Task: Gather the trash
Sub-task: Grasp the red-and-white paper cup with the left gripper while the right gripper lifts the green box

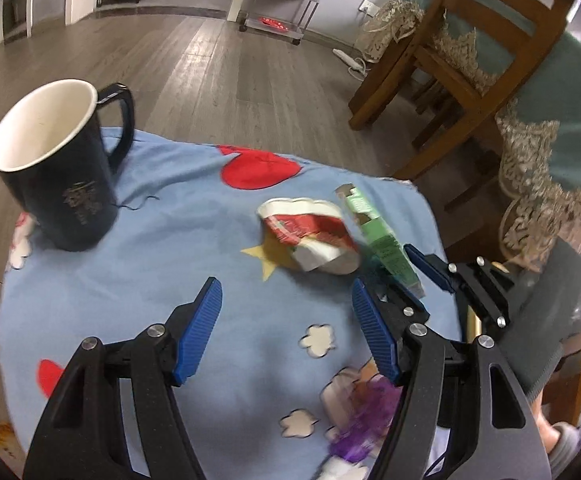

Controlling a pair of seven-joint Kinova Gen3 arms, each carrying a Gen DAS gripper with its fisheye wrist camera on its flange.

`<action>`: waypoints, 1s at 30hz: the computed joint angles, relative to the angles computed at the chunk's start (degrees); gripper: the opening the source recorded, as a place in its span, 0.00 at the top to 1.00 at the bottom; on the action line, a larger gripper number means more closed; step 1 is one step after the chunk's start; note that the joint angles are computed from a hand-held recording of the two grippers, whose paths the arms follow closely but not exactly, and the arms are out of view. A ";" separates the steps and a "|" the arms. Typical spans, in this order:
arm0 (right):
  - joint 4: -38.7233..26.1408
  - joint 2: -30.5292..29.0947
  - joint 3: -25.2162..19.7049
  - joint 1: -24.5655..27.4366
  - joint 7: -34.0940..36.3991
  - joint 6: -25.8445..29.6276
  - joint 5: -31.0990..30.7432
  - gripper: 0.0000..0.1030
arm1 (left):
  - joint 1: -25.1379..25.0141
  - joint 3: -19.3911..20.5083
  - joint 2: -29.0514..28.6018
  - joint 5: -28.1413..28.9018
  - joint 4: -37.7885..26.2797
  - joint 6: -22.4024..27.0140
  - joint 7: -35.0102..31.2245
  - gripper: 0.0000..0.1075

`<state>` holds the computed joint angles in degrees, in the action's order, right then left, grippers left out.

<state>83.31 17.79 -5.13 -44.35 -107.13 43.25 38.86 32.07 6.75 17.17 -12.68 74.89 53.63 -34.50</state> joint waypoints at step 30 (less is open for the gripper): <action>12.50 -20.98 -5.23 20.70 -7.21 -6.92 -24.59 0.81 | 1.31 -3.59 9.01 3.55 -5.59 -5.74 2.89 0.88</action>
<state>95.81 -3.20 -10.35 -23.64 -114.34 36.33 14.28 33.38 3.16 26.18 -9.13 69.30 47.88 -31.61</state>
